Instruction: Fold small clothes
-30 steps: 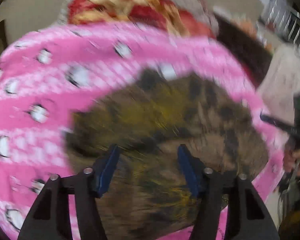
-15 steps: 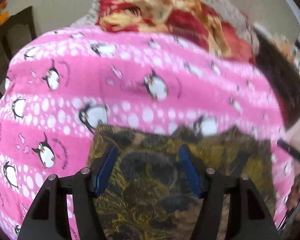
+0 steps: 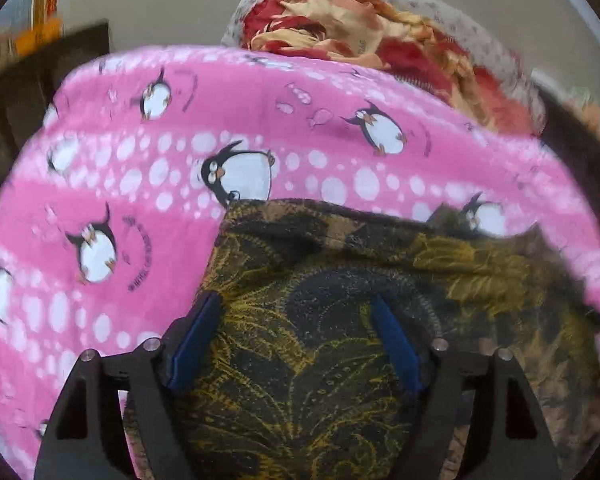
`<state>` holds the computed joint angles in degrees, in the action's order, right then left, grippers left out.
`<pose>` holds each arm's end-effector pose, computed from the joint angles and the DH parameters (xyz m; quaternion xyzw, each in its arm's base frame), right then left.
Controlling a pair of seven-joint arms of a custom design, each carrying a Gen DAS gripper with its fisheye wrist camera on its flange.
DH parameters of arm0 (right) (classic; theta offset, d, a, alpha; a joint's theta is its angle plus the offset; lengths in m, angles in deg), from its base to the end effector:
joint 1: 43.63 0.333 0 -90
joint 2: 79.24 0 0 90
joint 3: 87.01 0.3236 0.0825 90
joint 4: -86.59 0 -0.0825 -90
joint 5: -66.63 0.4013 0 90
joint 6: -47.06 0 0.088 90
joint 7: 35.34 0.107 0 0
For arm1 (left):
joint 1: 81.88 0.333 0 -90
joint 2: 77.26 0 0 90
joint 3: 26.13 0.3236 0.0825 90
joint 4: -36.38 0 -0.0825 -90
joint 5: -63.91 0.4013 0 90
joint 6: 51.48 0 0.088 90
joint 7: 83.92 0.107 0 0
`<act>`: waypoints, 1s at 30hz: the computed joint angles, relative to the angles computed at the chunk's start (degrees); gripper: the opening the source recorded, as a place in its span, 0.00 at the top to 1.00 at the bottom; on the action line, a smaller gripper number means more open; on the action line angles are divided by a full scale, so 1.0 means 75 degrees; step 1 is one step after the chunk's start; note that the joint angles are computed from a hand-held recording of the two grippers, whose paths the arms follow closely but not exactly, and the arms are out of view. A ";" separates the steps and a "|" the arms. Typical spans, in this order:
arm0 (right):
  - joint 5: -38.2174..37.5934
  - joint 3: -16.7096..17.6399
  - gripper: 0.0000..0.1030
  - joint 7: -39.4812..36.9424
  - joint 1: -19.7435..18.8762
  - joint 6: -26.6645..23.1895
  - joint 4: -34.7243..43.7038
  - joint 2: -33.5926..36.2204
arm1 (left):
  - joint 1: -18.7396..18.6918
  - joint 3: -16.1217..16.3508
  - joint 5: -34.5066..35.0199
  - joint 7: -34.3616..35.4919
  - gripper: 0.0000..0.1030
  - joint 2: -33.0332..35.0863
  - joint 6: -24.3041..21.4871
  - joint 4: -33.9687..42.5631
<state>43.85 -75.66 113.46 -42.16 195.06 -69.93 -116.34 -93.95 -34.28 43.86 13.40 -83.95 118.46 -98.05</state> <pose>0.3791 0.0929 0.4571 -0.4765 0.8253 -0.2362 0.1897 0.5206 -0.1686 0.4599 -0.6021 0.7103 -0.3290 0.1571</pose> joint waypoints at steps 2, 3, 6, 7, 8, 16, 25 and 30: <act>0.0070 -0.0160 0.26 -0.0122 0.0026 0.0181 -0.0019 0.0092 | -0.0276 0.0321 -0.1184 0.0757 0.25 0.0051 -0.0140 0.0103; 0.0112 -0.0223 0.25 -0.0207 0.0038 0.0219 -0.0033 0.0092 | -0.0356 0.0415 -0.1760 0.1165 0.24 0.0101 -0.0258 0.0197; 0.0354 -0.0496 0.22 -0.0570 0.0087 0.0399 -0.0113 0.0087 | -0.0087 0.0110 -0.1327 0.0750 0.20 0.0224 -0.0170 0.0270; 0.0441 -0.0522 0.21 -0.0644 0.0078 0.0441 -0.0085 0.0155 | 0.0035 -0.0011 -0.0843 0.0399 0.15 0.0240 -0.0183 0.0276; 0.0518 -0.0508 0.21 -0.0692 0.0067 0.0418 -0.0020 0.0237 | 0.0168 -0.0152 -0.0159 -0.0091 0.09 0.0310 -0.0270 0.0359; 0.0487 0.0041 0.24 -0.1305 0.0351 -0.1988 0.1074 -0.0021 | 0.0044 -0.0105 0.2283 -0.1700 0.08 -0.0372 -0.0990 0.0265; 0.0575 0.1095 0.17 -0.0576 0.1532 -0.2736 0.0630 -0.0450 | -0.0518 -0.0528 0.1730 -0.0656 0.05 -0.1843 -0.1367 -0.1546; 0.0501 0.0535 0.16 -0.0360 0.1923 -0.2566 0.0378 -0.0783 | -0.1130 0.0075 0.1153 0.0013 0.04 -0.2086 -0.0850 -0.1935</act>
